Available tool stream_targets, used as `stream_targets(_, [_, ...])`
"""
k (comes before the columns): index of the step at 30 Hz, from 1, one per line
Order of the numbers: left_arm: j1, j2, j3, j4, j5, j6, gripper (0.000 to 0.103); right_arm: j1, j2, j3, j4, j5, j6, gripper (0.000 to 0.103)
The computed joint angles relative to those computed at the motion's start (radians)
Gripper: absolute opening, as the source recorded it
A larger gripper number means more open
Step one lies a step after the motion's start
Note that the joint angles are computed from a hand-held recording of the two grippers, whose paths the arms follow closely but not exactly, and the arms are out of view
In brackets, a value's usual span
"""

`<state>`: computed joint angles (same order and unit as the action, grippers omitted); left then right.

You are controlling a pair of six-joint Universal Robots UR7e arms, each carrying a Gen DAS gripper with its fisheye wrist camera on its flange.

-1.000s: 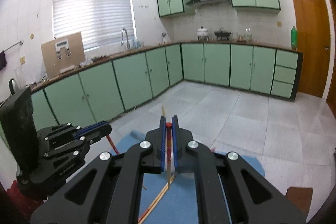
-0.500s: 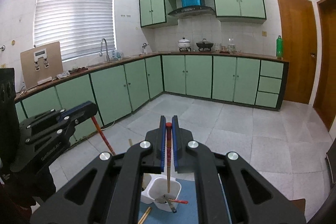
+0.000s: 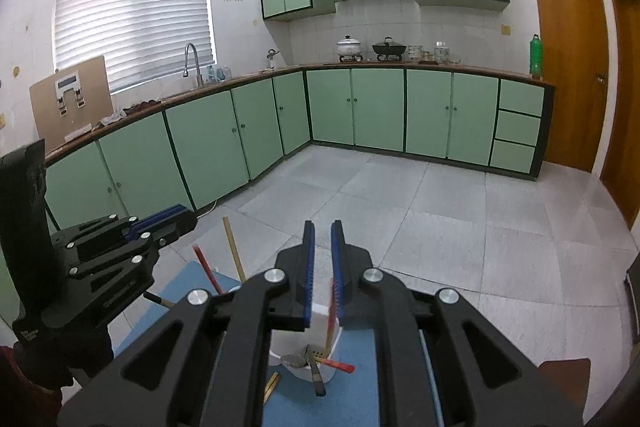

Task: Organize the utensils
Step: 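Open both tools to release the chopsticks into the holder, then withdraw both open tools back to the remaining chopsticks on the mat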

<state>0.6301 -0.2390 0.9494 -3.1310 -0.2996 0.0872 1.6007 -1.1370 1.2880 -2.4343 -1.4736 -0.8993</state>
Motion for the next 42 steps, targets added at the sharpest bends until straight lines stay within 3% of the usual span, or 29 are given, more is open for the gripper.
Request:
stream_targets(2, [-0.006, -0.004, 0.009, -0.011, 0.004, 0.006, 0.025, -0.004, -0.017, 0.016, -0.012, 0.011, 0.002, 0.026])
stream_targets(10, [-0.064, -0.055, 0.138, -0.082, 0.038, -0.012, 0.048, -0.042, -0.130, 0.121, -0.062, 0.085, -0.016, 0.056])
stream_targets(17, [-0.123, -0.100, 0.311, -0.061, 0.097, -0.173, 0.066, -0.120, -0.258, 0.264, -0.067, 0.154, -0.049, 0.083])
stream_targets(19, [-0.138, -0.125, 0.386, 0.004, 0.101, -0.309, 0.071, -0.143, -0.292, 0.314, -0.081, 0.164, -0.058, 0.090])
stream_targets(24, [-0.168, -0.183, 0.551, 0.208, 0.101, -0.655, 0.077, -0.206, -0.367, 0.441, -0.112, 0.168, -0.084, 0.095])
stream_targets(32, [-0.187, -0.281, 0.718, 0.767, 0.029, -1.311, 0.078, -0.282, -0.429, 0.594, -0.169, 0.117, -0.115, 0.095])
stream_targets(37, [-0.186, -0.302, 0.762, 0.923, -0.022, -1.507, 0.078, -0.307, -0.442, 0.663, -0.208, 0.074, -0.131, 0.095])
stream_targets(42, [-0.180, -0.299, 0.788, 0.965, -0.093, -1.574, 0.078, -0.324, -0.446, 0.730, -0.240, 0.027, -0.149, 0.095])
